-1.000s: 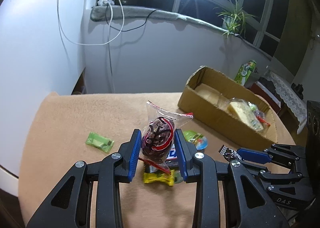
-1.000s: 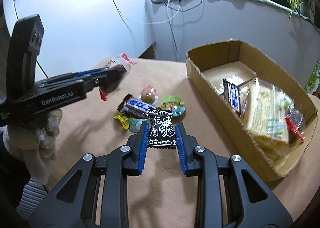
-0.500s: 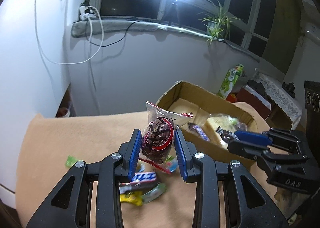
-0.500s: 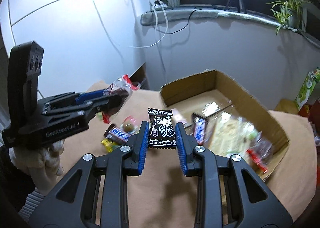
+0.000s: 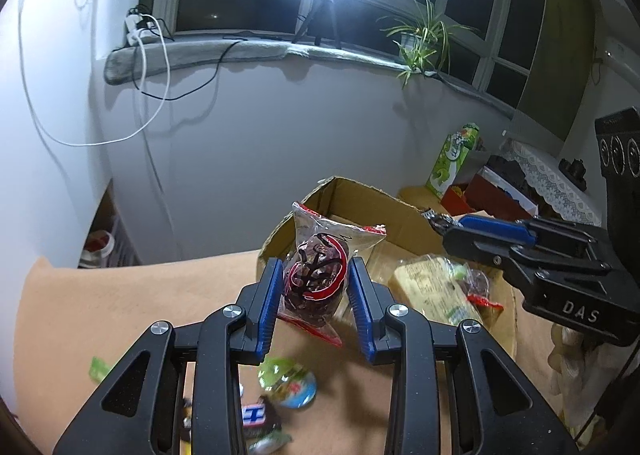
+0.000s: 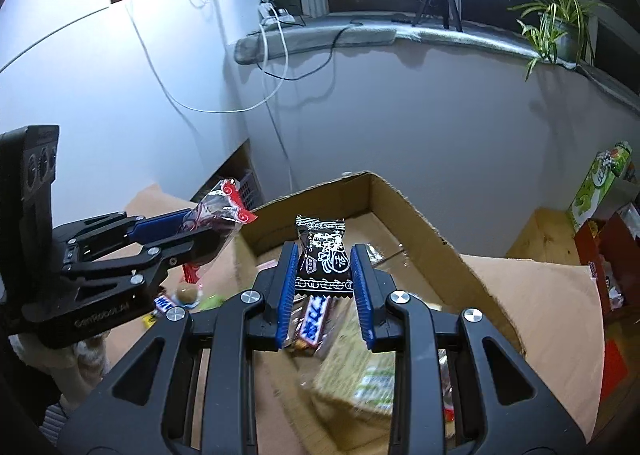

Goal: Organize snacks
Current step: 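Carry the red candy bag in the left gripper while the right gripper carries the black packet to the box, then open the left gripper over the box while the right gripper releases the black packet inside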

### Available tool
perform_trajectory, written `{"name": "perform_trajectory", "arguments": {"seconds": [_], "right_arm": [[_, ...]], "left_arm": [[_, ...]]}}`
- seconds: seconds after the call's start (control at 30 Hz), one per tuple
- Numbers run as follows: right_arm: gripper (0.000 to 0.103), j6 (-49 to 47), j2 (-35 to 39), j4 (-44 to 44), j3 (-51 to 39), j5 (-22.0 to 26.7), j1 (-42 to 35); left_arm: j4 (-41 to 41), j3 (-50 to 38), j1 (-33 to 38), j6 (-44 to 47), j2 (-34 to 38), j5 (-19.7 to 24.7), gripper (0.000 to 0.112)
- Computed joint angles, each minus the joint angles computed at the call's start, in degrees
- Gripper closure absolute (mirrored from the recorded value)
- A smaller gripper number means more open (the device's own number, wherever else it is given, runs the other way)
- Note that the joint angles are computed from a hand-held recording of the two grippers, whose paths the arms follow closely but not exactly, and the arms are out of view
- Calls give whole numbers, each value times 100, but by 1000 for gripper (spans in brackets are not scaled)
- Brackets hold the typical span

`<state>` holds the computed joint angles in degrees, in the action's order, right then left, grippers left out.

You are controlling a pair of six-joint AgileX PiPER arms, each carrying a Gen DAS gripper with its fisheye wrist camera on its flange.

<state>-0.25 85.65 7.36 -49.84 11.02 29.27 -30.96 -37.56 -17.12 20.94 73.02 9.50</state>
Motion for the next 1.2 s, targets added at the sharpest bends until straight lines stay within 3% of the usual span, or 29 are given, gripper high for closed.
{"name": "perform_trajectory", "arguments": {"seconds": [0.1,0.17,0.33,0.5,0.6,0.7,0.73,0.8,0.97,1.13,1.2], "right_arm": [[75,-1228,309,1179,-256,138,-268],[75,-1614,469,1526,-382,194,-379],[75,-2017,810,1903,-594,262,-519],[75,-2292,961,2186,-642,261,-630],[75,-2351,963,2230,-616,224,-658],[74,-1999,935,1864,-585,173,-660],[72,-1901,923,1765,-573,154,-665],[56,-1739,870,1614,-515,91,-675],[55,-1730,691,1609,-366,44,-697],[54,-1152,447,1056,-248,43,-610],[44,-712,315,640,-166,14,-535]], "left_arm": [[-53,-159,-36,49,284,-48,80],[31,-239,-62,-29,425,-77,80],[235,-451,-130,-231,748,-96,80],[1059,-553,-275,-1035,901,-162,80],[1334,-612,-333,-1308,956,-154,79],[2217,-635,-404,-2203,975,-165,77],[2265,-651,-409,-2256,979,-151,77],[2486,-644,-421,-2492,960,-155,77],[2727,-606,-440,-2721,866,-133,76],[3163,-533,-469,-3162,655,-54,76],[3276,-496,-477,-3273,540,-7,76]]}}
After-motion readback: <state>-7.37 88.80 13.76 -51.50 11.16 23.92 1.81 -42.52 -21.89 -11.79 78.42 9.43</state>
